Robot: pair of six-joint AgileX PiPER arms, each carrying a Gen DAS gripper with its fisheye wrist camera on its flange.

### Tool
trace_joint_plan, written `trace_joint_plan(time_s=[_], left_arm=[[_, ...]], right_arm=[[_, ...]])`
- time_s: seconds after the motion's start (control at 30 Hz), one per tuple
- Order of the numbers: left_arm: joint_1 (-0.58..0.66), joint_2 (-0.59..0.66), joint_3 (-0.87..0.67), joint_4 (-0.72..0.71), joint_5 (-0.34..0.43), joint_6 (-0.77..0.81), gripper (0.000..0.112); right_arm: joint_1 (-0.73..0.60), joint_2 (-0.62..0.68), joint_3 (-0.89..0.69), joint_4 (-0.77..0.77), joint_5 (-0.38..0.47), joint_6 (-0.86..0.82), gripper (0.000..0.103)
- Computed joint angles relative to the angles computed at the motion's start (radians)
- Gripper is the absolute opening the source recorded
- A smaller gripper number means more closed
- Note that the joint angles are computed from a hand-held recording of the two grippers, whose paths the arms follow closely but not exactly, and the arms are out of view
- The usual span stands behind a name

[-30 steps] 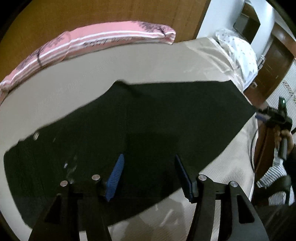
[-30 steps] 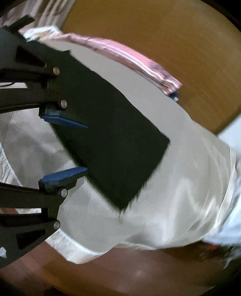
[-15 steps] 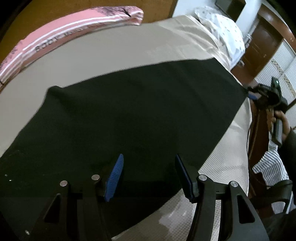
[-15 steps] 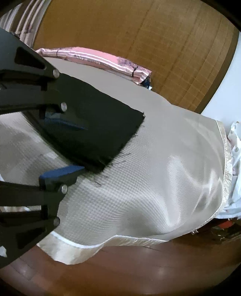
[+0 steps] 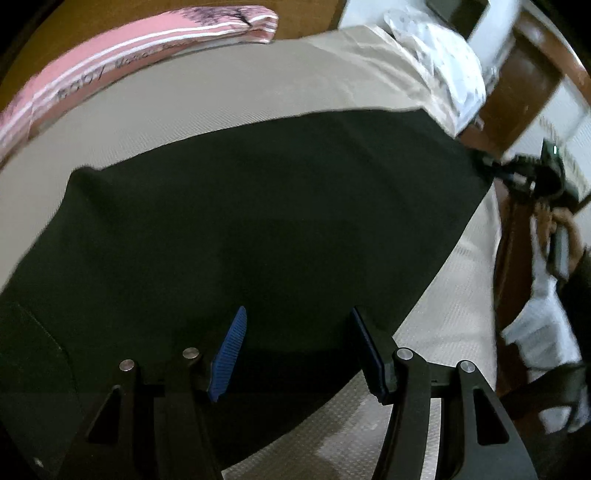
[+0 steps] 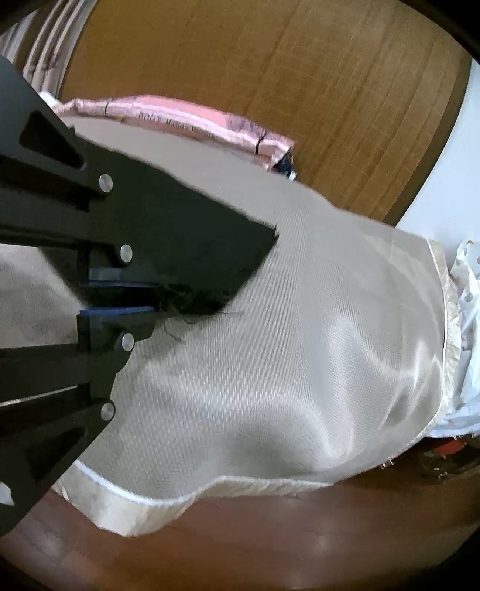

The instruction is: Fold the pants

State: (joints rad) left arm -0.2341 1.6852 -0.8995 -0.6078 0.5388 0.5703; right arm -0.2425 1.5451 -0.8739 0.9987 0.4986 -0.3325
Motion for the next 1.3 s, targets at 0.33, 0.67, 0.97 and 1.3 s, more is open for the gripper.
trace_joint_plan(time_s=[0.33,0.67,0.97,1.3], left_arm=[[0.301,-0.109,0.057,-0.354,0.15,0.244,0.059],[0.551,-0.176,0.159,-0.444,0.237,0.386,0.059],[0.619,-0.135,0.161,-0.502,0.329,0.458,0.059],[0.522,-0.063,0.085,-0.477,0.385,0.37,0.059]], right_arm=[[0.365,0.089,-0.256,-0.076,0.059,0.128,0.009],[0.74,0.404,-0.636,-0.201,0.223,0.219,0.009],[0.888,0.547,-0.783,-0.455,0.352,0.353,0.009],[0.865,0.396,-0.642,-0.399,0.226,0.325,0.04]])
